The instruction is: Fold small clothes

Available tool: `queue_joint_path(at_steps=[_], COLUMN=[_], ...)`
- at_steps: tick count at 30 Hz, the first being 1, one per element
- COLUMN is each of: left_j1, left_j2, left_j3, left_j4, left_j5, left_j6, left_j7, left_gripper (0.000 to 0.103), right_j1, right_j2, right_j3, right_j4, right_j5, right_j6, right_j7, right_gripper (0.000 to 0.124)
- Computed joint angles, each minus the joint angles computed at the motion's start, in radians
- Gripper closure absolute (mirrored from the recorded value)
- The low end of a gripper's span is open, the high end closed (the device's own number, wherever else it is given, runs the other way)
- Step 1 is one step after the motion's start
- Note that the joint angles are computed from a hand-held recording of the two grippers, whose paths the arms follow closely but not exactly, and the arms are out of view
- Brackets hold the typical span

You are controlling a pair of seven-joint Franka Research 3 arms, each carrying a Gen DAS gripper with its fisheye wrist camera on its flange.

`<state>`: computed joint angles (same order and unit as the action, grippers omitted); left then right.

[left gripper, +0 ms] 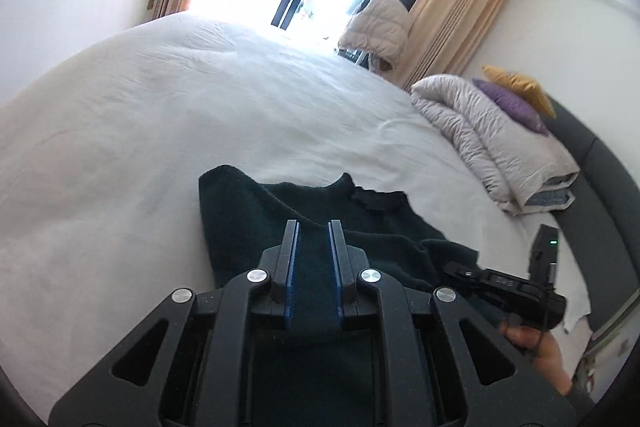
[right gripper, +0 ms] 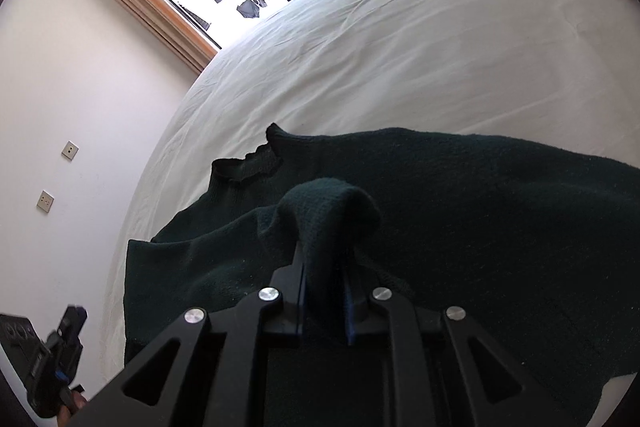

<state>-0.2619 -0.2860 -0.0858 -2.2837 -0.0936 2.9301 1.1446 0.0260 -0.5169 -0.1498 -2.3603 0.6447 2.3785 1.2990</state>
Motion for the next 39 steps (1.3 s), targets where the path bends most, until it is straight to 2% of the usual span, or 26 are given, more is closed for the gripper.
queue_joint_path(at_steps=[2, 3, 4, 5, 7, 8, 11, 13, 16, 19, 22, 24, 26, 27, 28, 29, 30, 31, 33, 34, 35, 36, 38, 39], left_j1=[0.108, 0.124, 0.158, 0.165, 0.126, 0.12, 0.127, 0.12, 0.123, 0.126, 0.112, 0.101, 0.087, 0.076, 0.064, 0.047, 0.03, 0.018, 0.02, 0.032, 0.043, 0.05, 0.072, 0.089], left_j2=[0.108, 0.155, 0.191, 0.207, 0.176, 0.18, 0.178, 0.168, 0.164, 0.156, 0.141, 0.14, 0.141, 0.138, 0.137, 0.138, 0.138, 0.136, 0.136, 0.133, 0.129, 0.122, 0.091, 0.067], left_j3=[-0.093, -0.103, -0.128, -0.118, -0.05, -0.038, -0.045, -0.036, -0.046, -0.058, -0.042, -0.03, -0.017, -0.006, 0.006, 0.023, 0.039, 0.05, 0.049, 0.038, 0.027, 0.02, -0.001, -0.017], left_j4=[0.122, 0.171, 0.184, 0.163, 0.078, 0.077, 0.079, 0.066, 0.058, 0.05, 0.034, 0.028, 0.023, 0.02, 0.015, 0.012, 0.012, 0.011, 0.014, 0.014, 0.014, 0.012, -0.008, -0.024], left_j5=[0.225, 0.321, 0.371, 0.35, 0.156, 0.094, 0.08, 0.02, 0.021, 0.055, 0.022, -0.015, -0.069, -0.108, -0.163, -0.235, -0.313, -0.382, -0.442, -0.435, -0.42, -0.41, -0.356, -0.309], left_j6=[-0.157, -0.242, -0.282, -0.265, -0.13, -0.123, -0.13, -0.116, -0.104, -0.098, -0.093, -0.084, -0.075, -0.072, -0.063, -0.055, -0.053, -0.053, -0.059, -0.065, -0.072, -0.076, -0.082, -0.082], left_j7=[-0.117, -0.173, -0.194, -0.158, -0.028, 0.026, 0.078, 0.116, 0.103, 0.066, 0.092, 0.126, 0.168, 0.201, 0.24, 0.293, 0.351, 0.401, 0.442, 0.437, 0.423, 0.412, 0.343, 0.279], left_gripper=[0.09, 0.09, 0.09, 0.09, 0.089, 0.089, 0.089, 0.089, 0.089, 0.089, 0.089, 0.089, 0.089, 0.089, 0.089, 0.089, 0.089, 0.089, 0.089, 0.089, 0.089, 0.089, 0.089, 0.089], right_j1=[0.002, -0.002, -0.007, -0.013, -0.034, -0.046, -0.076, -0.088, -0.137, -0.079, -0.009, -0.005, -0.038, -0.033, -0.021, -0.025, -0.034, -0.053, -0.144, -0.158, -0.166, -0.17, -0.205, -0.233], right_j2=[0.015, 0.018, 0.024, 0.03, 0.036, 0.04, 0.045, 0.037, -0.003, -0.037, -0.019, 0.01, 0.064, 0.079, 0.067, 0.059, 0.059, 0.054, 0.019, -0.019, -0.067, -0.127, -0.249, -0.298], right_j3=[0.001, 0.001, 0.007, 0.011, 0.017, 0.015, -0.008, -0.022, 0.035, 0.034, 0.028, 0.039, 0.051, 0.027, -0.001, -0.019, -0.037, -0.044, 0.007, -0.004, -0.028, -0.061, -0.121, -0.149], right_j4=[0.002, 0.003, 0.005, 0.008, 0.007, 0.008, -0.005, -0.011, -0.028, -0.021, 0.008, 0.015, 0.025, 0.015, -0.016, -0.027, -0.025, -0.018, -0.029, -0.047, -0.067, -0.096, -0.148, -0.163], right_j5=[0.012, 0.008, -0.004, -0.019, -0.057, -0.074, -0.084, -0.074, -0.165, -0.161, -0.139, -0.159, -0.209, -0.182, -0.131, -0.105, -0.08, -0.074, -0.201, -0.212, -0.204, -0.179, -0.147, -0.145], right_j6=[0.01, 0.012, 0.019, 0.023, 0.036, 0.035, 0.038, 0.028, 0.082, 0.139, 0.138, 0.122, 0.059, 0.051, 0.096, 0.101, 0.075, 0.043, 0.042, 0.044, 0.04, 0.044, 0.035, 0.018], right_j7=[0.013, 0.017, 0.023, 0.026, 0.044, 0.056, 0.088, 0.103, 0.181, 0.124, 0.054, 0.051, 0.106, 0.092, 0.044, 0.03, 0.035, 0.052, 0.147, 0.143, 0.127, 0.1, 0.066, 0.051], right_gripper=[0.107, 0.107, 0.107, 0.107, 0.106, 0.099, 0.088, 0.086, 0.084, 0.083, 0.082, 0.081, 0.081, 0.083, 0.099, 0.119, 0.124, 0.124, 0.117, 0.113, 0.096, 0.087, 0.059, 0.055])
